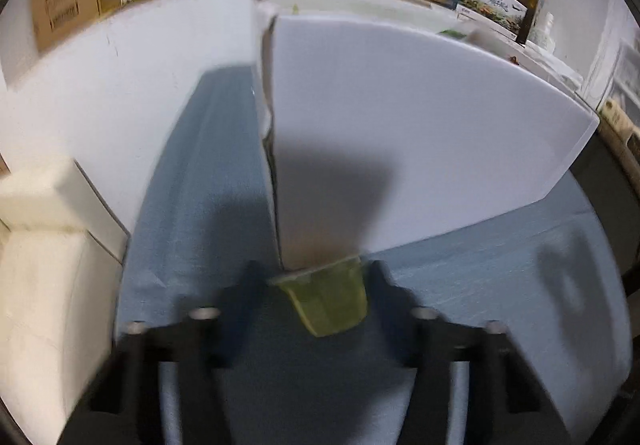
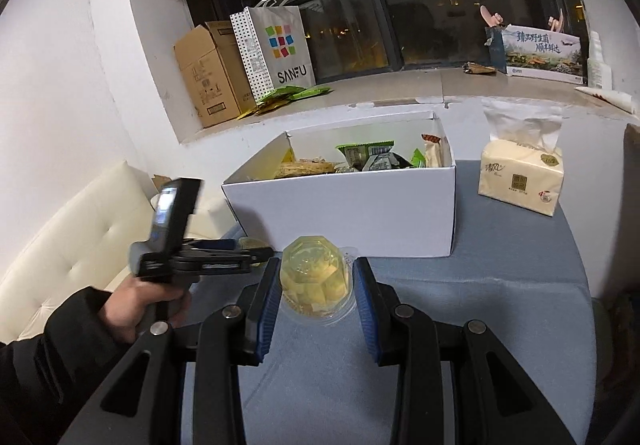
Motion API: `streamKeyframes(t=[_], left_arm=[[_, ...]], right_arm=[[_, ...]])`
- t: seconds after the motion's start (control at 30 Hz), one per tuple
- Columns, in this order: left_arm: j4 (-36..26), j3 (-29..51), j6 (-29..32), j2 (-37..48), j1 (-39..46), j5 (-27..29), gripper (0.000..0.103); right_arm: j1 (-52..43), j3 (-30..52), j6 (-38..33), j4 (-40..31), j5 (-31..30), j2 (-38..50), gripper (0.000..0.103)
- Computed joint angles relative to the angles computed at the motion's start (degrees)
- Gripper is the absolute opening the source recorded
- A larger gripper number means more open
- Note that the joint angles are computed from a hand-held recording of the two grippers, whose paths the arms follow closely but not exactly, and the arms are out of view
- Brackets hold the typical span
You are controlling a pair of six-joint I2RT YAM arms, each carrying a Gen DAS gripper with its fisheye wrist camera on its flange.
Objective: Organize snacks
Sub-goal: 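Grasp a jelly cup with the right gripper while the left gripper grasps the other jelly cup, then lower both jelly cups into the white box and open both grippers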
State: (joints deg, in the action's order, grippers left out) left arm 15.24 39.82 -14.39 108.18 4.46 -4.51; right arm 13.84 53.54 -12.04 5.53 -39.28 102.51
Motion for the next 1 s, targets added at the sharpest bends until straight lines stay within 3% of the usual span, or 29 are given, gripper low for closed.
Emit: streamKeyframes(t=[0.13, 0.27, 0.43, 0.57, 0.63, 0.8, 1.0], left_arm=[[4.36, -5.61, 0.03, -4.53, -0.48, 1.31, 0.048], [7.56, -15.75, -1.88, -17.53, -3.28, 1.61, 0.048], [0.6, -24.31, -5.87, -40.14, -11.7, -2.08, 0.048], [-7.74, -24.6, -7.28, -53.87, -14.65, -0.9, 0.048], [-9.47, -21.92, -6.62, -55.22, -12.93, 1.54, 0.048], [-8.14, -11.95, -2.63, -46.1, -6.75, 6.69, 0.048], [-8.41, 5.09, 0.43, -27.25, -0.36, 11.54, 0.048]], right_arm=[[-0.25, -0.48, -0.43, -0.04, -0.27, 0.45, 0.038], [-0.06, -0.66, -0.82, -0.12, -0.53, 0.79, 0.038], [0.47, -1.37, -0.92, 0.13, -0.33, 0.41, 0.038], [0.35, -1.04, -0.07, -0.22, -1.68, -0.17, 0.038], [0.3, -0.03, 0.56, -0.66, -2.33, -0.14, 0.038], [1.09, 7.9, 1.87, -4.43, -2.02, 1.49, 0.038], [2.98, 29.64, 4.57, -14.58, 0.16, 12.04, 0.038]])
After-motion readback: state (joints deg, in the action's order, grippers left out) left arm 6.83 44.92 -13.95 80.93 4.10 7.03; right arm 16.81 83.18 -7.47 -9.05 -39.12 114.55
